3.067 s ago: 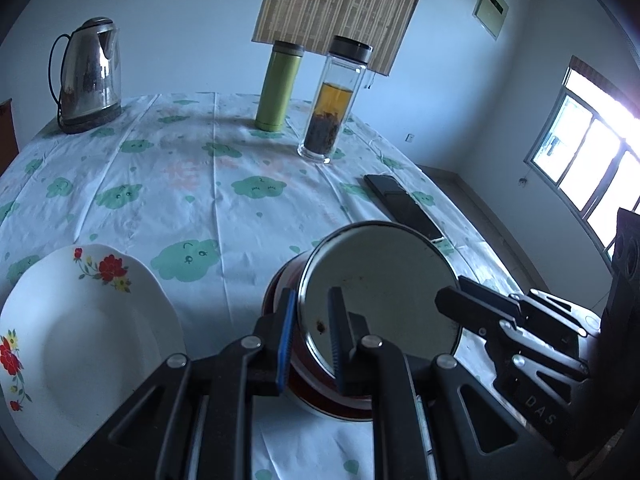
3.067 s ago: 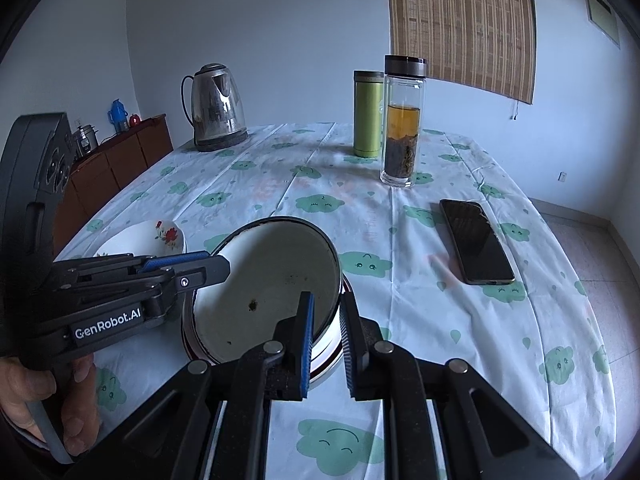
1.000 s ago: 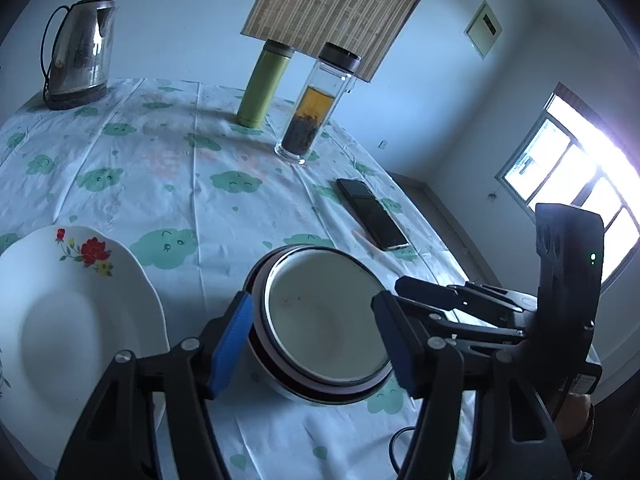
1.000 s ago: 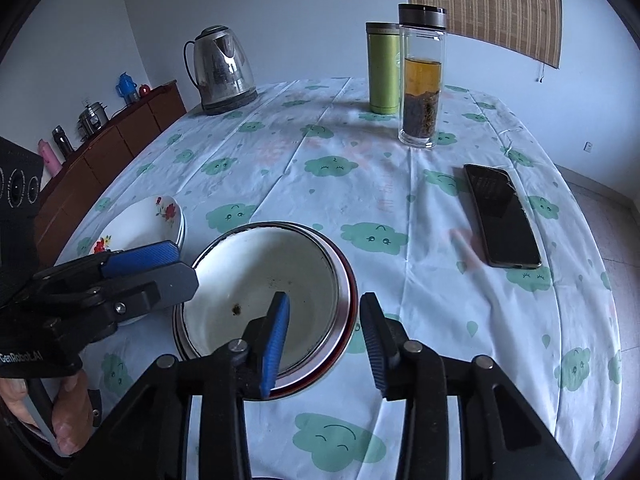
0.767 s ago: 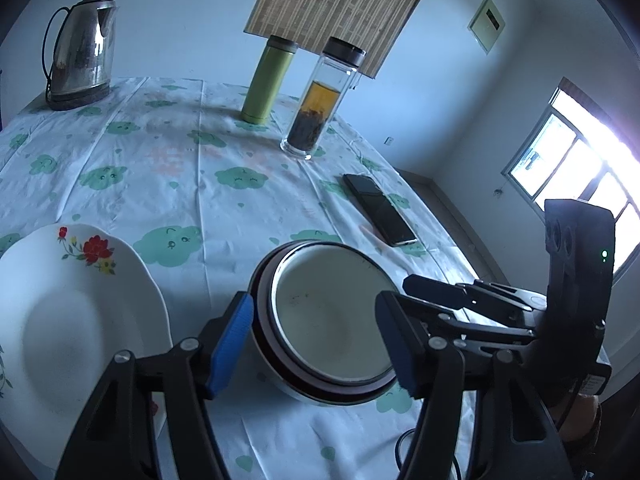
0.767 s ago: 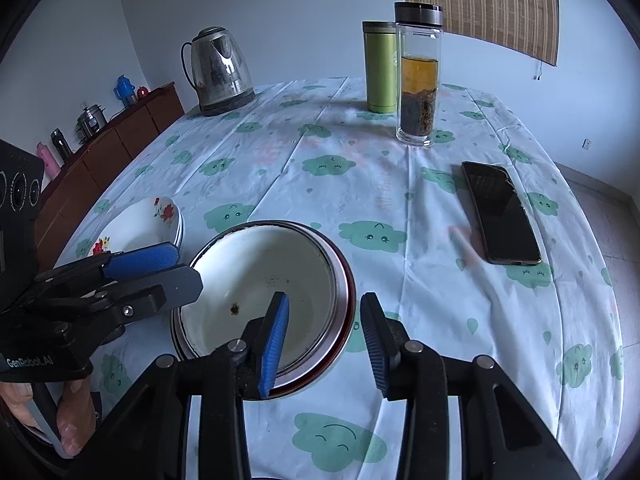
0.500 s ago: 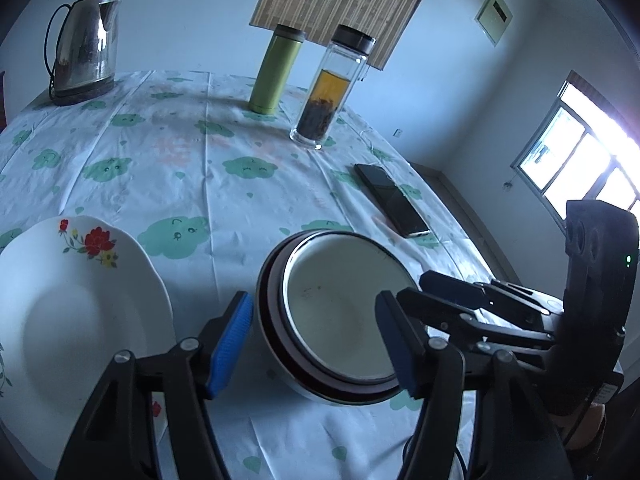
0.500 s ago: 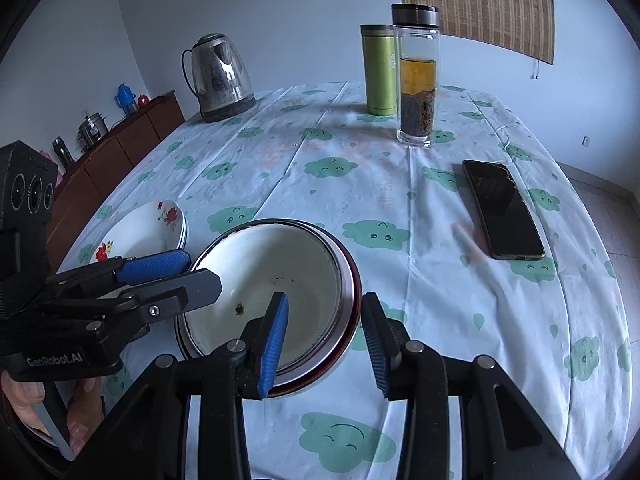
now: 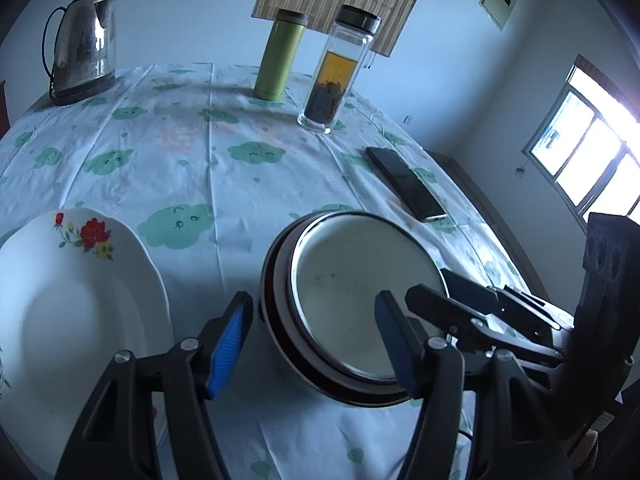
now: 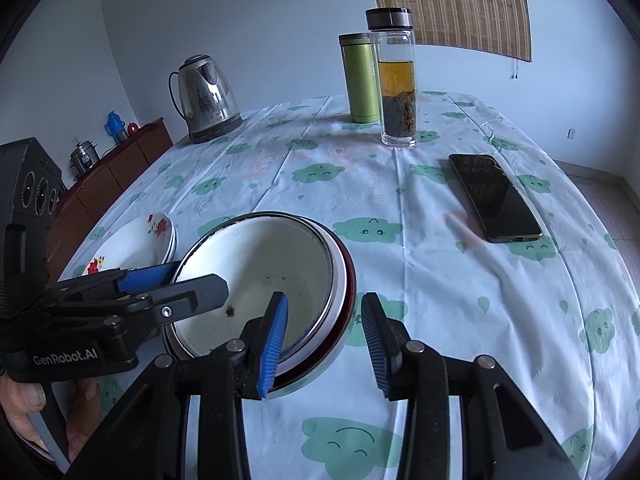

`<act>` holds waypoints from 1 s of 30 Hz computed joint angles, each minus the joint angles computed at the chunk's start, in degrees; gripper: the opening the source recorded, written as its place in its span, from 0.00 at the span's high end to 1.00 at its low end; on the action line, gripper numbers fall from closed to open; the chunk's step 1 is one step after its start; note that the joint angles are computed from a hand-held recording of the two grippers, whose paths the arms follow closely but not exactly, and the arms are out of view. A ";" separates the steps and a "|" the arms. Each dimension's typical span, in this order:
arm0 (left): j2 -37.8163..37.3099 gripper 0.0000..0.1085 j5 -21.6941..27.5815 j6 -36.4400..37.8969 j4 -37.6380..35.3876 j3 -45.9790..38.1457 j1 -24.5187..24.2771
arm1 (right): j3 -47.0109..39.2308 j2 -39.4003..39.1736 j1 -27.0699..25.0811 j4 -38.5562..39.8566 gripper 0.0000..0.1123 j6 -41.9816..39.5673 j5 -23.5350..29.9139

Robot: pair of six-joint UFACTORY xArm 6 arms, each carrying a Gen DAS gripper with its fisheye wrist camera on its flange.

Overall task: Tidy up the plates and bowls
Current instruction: 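Close the left gripper on the rim of the nested bowl stack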

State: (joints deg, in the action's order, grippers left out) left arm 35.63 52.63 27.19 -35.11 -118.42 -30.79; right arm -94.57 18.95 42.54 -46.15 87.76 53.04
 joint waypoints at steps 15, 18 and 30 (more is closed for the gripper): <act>-1.60 0.54 -5.24 -0.26 6.21 3.90 -1.74 | -0.68 1.26 0.49 -3.09 0.64 2.68 0.93; -1.31 0.54 -4.62 -0.93 7.14 3.56 -1.83 | -0.56 1.33 0.65 -2.89 0.64 3.04 1.04; -0.41 0.58 -2.74 -3.40 7.38 2.28 -1.55 | -0.31 1.15 0.27 -1.01 0.75 3.94 -0.38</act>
